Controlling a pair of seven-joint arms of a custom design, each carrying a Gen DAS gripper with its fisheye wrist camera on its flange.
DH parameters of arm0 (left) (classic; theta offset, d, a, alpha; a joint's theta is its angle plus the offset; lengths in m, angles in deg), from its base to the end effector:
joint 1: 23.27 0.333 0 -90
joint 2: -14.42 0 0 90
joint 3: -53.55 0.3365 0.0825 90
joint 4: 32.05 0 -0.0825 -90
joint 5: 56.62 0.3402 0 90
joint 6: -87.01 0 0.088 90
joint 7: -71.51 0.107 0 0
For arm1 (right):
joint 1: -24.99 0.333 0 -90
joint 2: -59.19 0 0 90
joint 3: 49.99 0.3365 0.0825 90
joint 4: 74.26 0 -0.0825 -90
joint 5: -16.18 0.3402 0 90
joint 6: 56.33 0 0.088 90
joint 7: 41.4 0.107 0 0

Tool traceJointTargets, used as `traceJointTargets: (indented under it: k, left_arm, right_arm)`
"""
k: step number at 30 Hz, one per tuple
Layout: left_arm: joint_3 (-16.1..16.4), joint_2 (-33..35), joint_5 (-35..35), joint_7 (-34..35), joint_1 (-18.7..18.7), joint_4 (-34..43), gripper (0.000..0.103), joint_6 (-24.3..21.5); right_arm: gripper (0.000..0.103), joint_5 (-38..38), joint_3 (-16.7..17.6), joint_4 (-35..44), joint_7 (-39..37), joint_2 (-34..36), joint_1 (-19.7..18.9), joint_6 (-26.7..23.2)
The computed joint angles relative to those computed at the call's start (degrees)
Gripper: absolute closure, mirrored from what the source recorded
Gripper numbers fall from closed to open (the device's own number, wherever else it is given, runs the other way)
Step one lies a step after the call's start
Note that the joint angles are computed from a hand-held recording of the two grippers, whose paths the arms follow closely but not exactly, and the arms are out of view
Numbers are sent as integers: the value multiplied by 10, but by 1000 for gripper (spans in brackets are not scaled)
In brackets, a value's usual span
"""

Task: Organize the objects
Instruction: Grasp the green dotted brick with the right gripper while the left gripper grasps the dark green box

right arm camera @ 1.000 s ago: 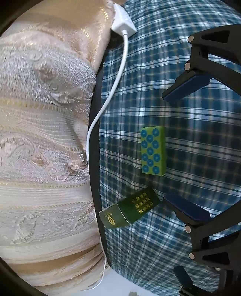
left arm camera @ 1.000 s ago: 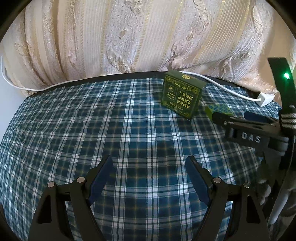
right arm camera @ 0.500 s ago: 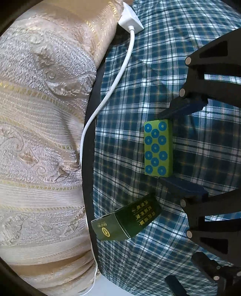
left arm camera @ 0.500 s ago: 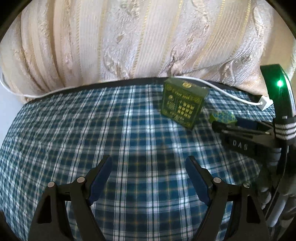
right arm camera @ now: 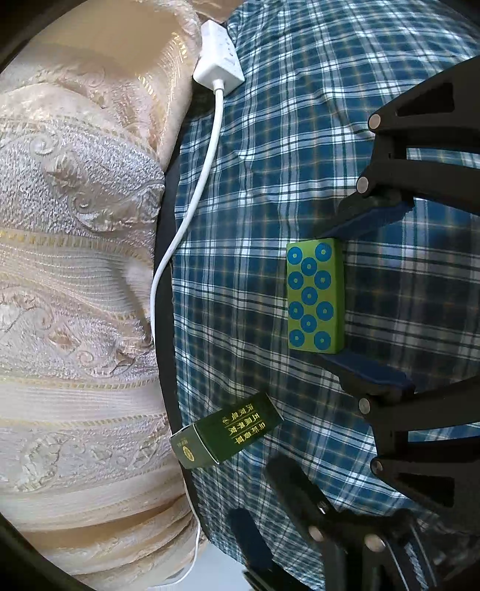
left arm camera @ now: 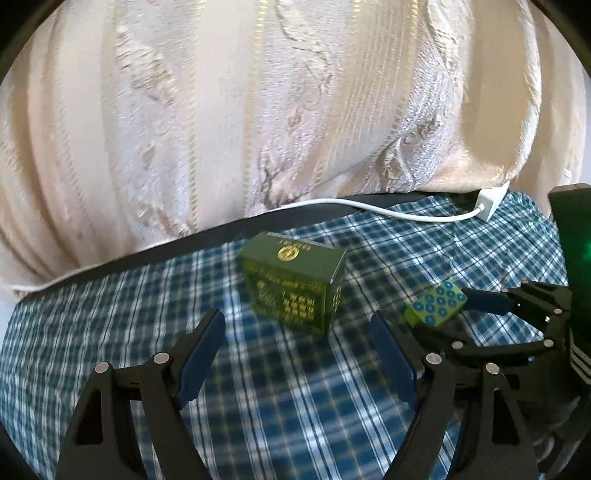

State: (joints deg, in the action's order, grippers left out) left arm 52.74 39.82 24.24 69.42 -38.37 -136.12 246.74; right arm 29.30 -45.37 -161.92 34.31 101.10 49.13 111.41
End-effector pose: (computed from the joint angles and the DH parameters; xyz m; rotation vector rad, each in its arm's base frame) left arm 0.6031 -0.2174 0.3717 -1.7393 1.5954 -0.6671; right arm 0.6586 0.3271 0.3446 -2.1490 1.2677 -0.3544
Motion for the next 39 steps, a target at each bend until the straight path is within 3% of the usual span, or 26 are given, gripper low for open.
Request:
traceJointTargets:
  k: [10,15,19,26,35,39]
  left_arm:
    - [14,42,-17,56,12,48,21,55]
    - [19,60,-81,111,14,62,21,58]
    - [27,67,-136,147,15,62,30,69]
    - [69,62,-126,117,-17,54,31,89]
    - [70,34,-79,55,-34,35,31,66]
    - [51,12,-58,28,-30,18,31,40]
  right_arm:
    - [40,13,15,-2,-10,-1,-12,3]
    - [40,16,14,-2,-11,0,-10,3]
    - [40,16,12,1,-11,1,-9,2]
    - [40,17,11,0,-11,1,-8,2]
    - [40,17,12,1,-12,1,-9,0]
    - [40,22,18,1,-15,1,-13,1]
